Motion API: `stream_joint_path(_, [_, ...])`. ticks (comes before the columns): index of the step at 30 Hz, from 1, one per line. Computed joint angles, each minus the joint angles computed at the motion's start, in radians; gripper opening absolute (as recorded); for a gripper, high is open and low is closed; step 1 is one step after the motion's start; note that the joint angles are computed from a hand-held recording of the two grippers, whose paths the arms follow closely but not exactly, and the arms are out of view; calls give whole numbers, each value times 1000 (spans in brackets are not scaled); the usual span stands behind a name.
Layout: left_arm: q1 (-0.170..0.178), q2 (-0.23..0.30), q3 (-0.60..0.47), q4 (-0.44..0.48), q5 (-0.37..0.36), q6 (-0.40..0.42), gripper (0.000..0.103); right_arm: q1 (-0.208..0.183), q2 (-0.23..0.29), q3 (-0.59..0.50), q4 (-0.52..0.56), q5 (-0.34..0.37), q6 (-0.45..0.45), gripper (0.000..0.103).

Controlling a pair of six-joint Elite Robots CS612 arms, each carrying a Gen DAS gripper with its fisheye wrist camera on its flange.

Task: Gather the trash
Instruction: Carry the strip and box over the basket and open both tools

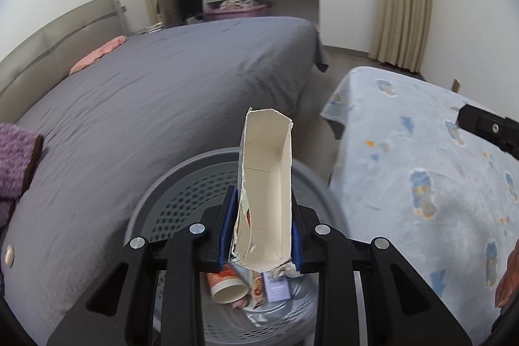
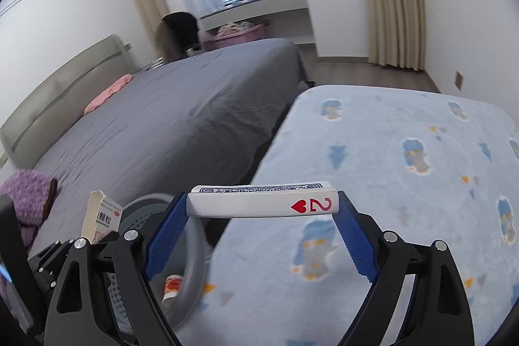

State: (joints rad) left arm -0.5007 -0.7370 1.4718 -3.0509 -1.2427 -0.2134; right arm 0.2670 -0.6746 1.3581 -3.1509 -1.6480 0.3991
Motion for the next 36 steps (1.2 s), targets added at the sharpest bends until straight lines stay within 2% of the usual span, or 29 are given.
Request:
stream_joint_path(7, [23,-20,52,-34,51,-50,28,36,39,-67,51,84,-93,85])
stream_joint_path(13, [32,-20,60,-29,57,-86,29,50,68,-120,112,139,-158,85])
stream_joint_path(21, [39,-14,48,-1,69,-112,29,53,95,-167,144,193,-179,85])
stream_joint_path(30, [49,-16,52,8,70,-140,30,59,116,-206,178,215,-191,85])
stream_joint_path(32, [51,-17,53,6,67,-139,32,61,116,-208,181,211,-199,85])
stream_joint_path(35, [50,-17,55,3,76,-139,45,62,117,-209,182,215,-212,86])
stream_joint_path(36, [49,-17,56,-1,79,-140,53,63,117,-209,180,214,-214,86])
